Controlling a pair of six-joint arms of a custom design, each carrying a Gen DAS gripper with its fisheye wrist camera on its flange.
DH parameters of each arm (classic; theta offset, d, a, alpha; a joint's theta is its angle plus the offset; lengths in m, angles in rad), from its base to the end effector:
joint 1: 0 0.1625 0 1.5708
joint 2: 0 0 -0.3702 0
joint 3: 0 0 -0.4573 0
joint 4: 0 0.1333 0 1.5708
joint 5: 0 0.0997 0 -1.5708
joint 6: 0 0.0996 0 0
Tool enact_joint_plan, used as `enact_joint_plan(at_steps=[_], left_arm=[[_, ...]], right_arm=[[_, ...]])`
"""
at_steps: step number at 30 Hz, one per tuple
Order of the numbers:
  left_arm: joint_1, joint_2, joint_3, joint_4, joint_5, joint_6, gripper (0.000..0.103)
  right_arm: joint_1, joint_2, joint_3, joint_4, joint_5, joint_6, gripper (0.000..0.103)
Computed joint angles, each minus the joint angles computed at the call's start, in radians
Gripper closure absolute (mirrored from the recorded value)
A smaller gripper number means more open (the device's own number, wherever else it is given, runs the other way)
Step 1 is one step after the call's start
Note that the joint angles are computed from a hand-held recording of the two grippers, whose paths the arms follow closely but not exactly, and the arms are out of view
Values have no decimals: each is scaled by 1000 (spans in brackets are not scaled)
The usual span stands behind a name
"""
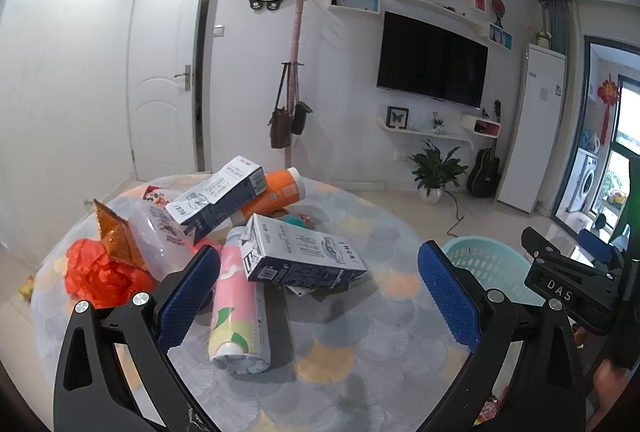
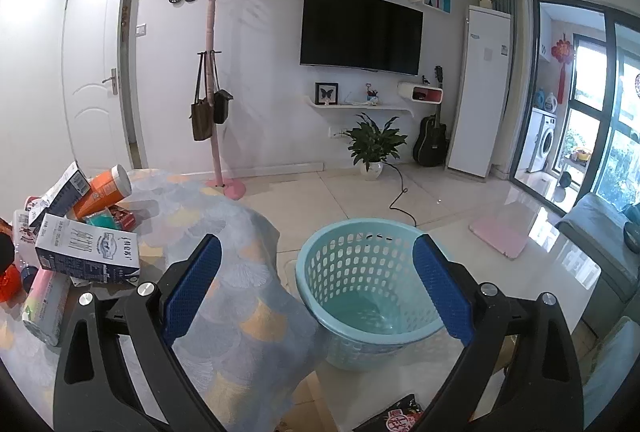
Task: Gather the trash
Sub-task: 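Move both tools toward the trash-covered table, then grasp the red plastic bag with the left tool while the right tool grasps the pink can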
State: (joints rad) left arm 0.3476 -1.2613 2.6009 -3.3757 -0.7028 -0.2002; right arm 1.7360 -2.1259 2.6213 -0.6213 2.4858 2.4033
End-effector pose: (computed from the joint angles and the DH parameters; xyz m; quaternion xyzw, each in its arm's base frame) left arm -0.2442 -0.3111 0.0572 0.3476 0.8173 -0.4256 0.1732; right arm 0.0997 -0.2672 0.1684 -0.0392 -0.6784 0.5630 0.4704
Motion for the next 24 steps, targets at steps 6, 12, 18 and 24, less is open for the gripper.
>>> enact_joint_plan(at_steps=[6,12,18,24], left_arm=[[0,-3,9,28,11,-24,7],[19,-122,48,84,146,-32,7],[148,-311,72,229,218,-1,7],[312,-333,26,297,133,38,7]], right_arm=[[-11,48,-25,46,-19,25,33],[-18,137,-92,164,-81,115,53],[-18,262,-173,249,-170,175,53],[-14,410,-268,338,-263,199,52]])
